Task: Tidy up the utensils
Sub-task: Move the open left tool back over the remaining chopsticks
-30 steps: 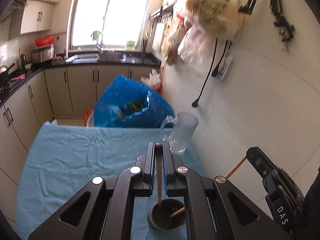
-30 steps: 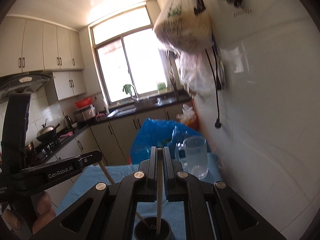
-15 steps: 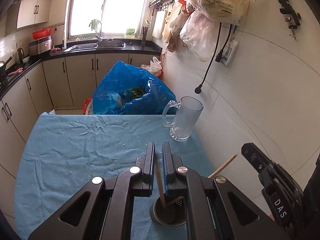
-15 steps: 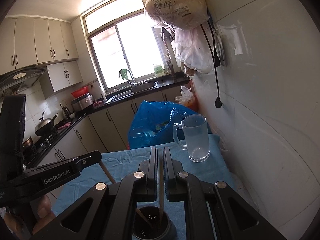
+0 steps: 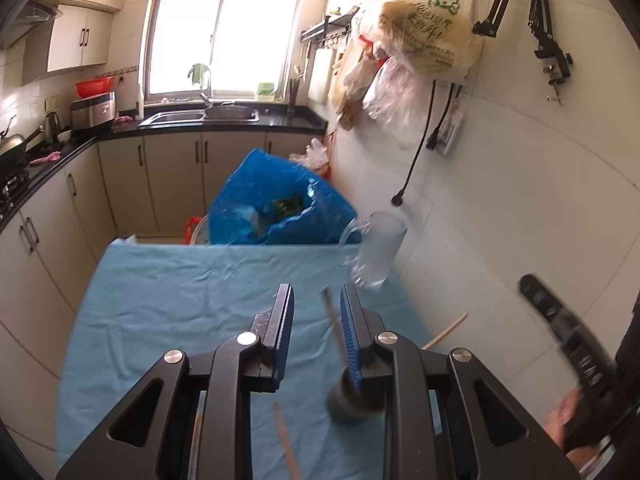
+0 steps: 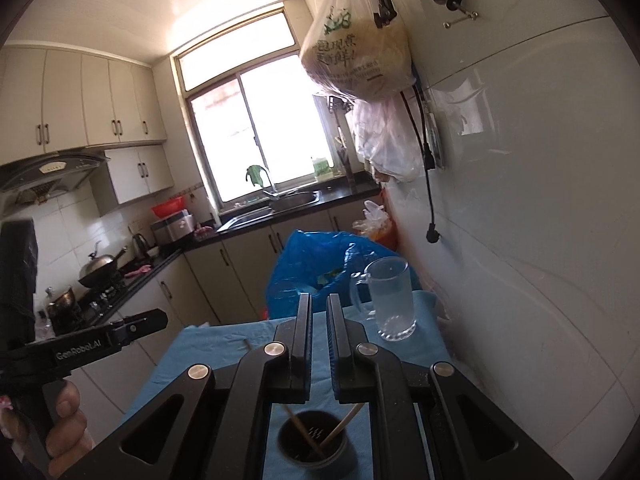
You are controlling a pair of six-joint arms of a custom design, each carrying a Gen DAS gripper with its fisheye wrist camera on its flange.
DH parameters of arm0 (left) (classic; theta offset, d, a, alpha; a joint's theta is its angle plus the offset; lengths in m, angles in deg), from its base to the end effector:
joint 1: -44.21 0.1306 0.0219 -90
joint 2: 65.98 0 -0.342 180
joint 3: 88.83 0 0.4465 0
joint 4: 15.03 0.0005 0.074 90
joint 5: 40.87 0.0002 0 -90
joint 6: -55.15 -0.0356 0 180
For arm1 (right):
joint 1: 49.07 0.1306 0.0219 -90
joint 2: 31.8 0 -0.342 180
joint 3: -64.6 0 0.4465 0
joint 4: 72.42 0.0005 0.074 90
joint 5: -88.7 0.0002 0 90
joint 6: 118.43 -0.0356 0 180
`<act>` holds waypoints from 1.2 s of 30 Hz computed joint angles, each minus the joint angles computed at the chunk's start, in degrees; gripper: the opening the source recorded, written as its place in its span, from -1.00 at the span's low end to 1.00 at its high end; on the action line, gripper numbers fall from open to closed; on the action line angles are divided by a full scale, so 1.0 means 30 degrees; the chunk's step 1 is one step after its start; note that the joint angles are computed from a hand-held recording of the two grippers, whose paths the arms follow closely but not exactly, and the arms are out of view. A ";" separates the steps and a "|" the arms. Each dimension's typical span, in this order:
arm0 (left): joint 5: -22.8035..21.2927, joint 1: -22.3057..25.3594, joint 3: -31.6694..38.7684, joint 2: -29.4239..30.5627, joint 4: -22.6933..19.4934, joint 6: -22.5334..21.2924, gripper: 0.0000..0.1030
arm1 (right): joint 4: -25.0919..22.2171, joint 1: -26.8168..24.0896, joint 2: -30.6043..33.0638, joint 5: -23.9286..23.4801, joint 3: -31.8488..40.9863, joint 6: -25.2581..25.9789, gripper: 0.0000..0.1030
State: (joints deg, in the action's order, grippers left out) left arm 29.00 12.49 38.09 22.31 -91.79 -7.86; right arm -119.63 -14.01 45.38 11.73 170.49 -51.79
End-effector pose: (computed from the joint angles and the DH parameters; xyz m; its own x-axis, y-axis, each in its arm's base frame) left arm 0.3846 -0.2239 0.6847 -0.5875 -0.1378 -0.7974 -0.0037 0.9858 -0.1676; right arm 0.3656 0.2461 0.6439 -0.3909 0.1976 -0.8990 -0.2501 0.9171 0.3103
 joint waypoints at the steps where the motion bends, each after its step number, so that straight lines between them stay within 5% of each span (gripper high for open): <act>1: 0.0046 0.0114 -0.0655 -0.0511 -0.0166 -0.0005 -0.56 | 0.0009 0.0134 -0.0247 -0.0028 -0.0262 -0.0058 -0.69; 6: 0.0328 0.1080 -0.4503 -0.2751 -0.1789 -0.0385 -0.55 | -0.0296 0.1270 -0.1300 -0.0565 -0.1811 -0.0296 -0.64; 15: 0.3304 0.4200 -1.0204 -0.4094 -0.3244 -0.0290 -0.55 | -0.1599 0.2539 -0.0404 -0.1217 -0.2074 -0.0676 -0.64; 21: 0.4067 0.4070 -1.1285 -0.3910 -0.2684 -0.1141 -0.49 | -0.2003 0.2774 -0.0051 -0.1231 -0.2111 -0.0772 -0.64; 26: 0.2697 0.3770 -1.1797 -0.3920 -0.2537 -0.0925 -0.36 | -0.2290 0.2841 0.0291 -0.1400 -0.1984 -0.0913 -0.64; 36: 0.2659 0.6247 -1.3446 -0.6102 -0.3322 -0.0136 -0.36 | -0.2366 0.3413 0.0994 -0.1756 -0.1642 -0.0614 -0.64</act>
